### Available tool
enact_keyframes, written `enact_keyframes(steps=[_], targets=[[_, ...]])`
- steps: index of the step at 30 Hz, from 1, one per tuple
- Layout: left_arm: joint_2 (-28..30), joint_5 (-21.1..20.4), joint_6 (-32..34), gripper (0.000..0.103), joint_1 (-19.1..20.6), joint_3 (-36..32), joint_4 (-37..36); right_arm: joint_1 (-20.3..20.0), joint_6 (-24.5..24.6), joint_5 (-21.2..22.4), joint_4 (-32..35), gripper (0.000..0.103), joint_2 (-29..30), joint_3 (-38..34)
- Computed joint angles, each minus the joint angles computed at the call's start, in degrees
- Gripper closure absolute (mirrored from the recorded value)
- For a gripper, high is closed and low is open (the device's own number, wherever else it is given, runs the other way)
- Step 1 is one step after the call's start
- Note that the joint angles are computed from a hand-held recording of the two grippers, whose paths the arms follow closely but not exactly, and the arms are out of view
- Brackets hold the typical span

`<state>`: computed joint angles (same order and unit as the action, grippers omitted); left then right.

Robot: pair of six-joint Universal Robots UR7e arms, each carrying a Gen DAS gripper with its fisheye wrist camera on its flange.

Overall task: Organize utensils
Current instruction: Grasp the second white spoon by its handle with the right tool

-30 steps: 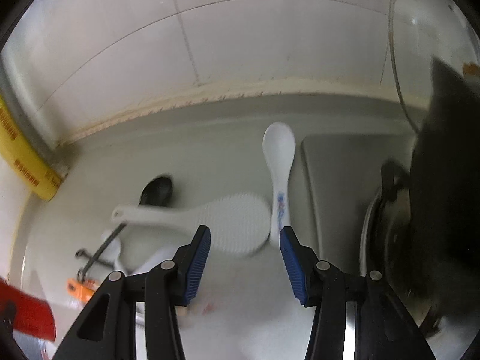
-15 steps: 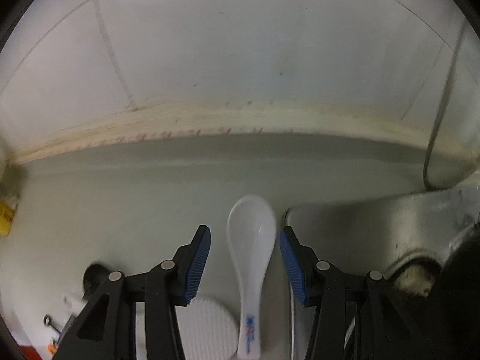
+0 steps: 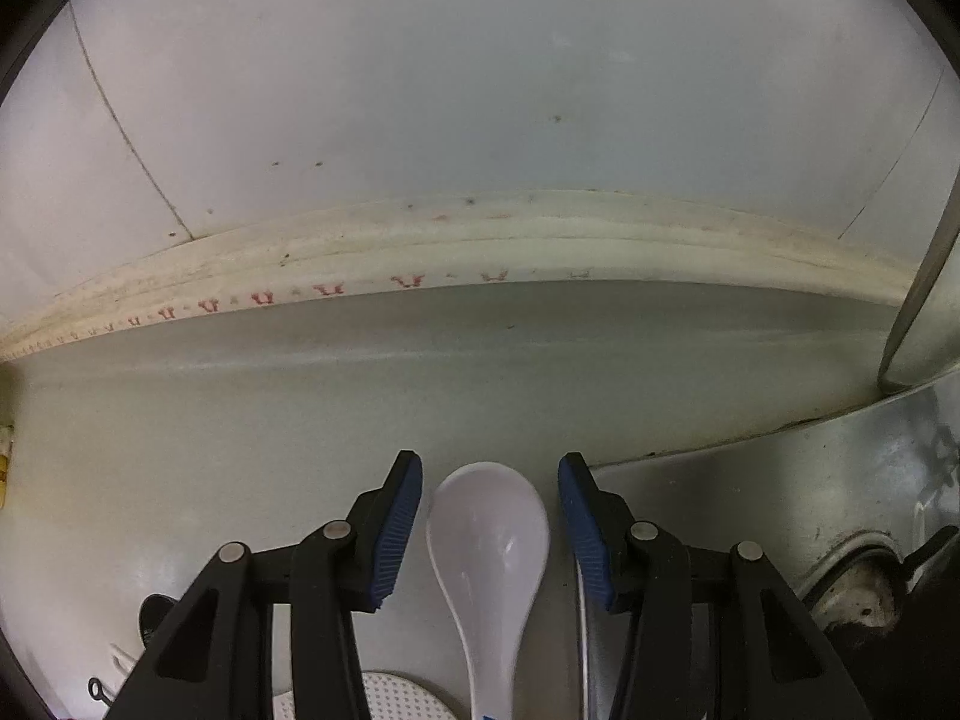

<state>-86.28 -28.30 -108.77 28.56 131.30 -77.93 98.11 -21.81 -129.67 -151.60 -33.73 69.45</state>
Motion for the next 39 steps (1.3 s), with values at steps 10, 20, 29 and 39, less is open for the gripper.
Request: enact_keyframes(steps=[10,20,29,39], targets=[[-0.6,0.3,1.7,0.013,0.1,0.6,-1.7,0.6,-0.8,3.9,-4.6,0.062,-4.9,8.4],[-1.6,-1.3,4.0,0.013,0.4,1.9,-5.4,2.4,-3.6,16.7,-16.5,0.062,-18.4,27.1],[-4.1,-0.5,16.1,0.013,-0.2,5.0,-13.1,2.6,-6.1,24.5,-25.8,0.063,-27.6,41.2],[-8.0,-1.7,34.0,0.013,-2.2,10.3,-27.2,8.4,-5.0,21.5,-33.3,0.064,-29.9,50.3]])
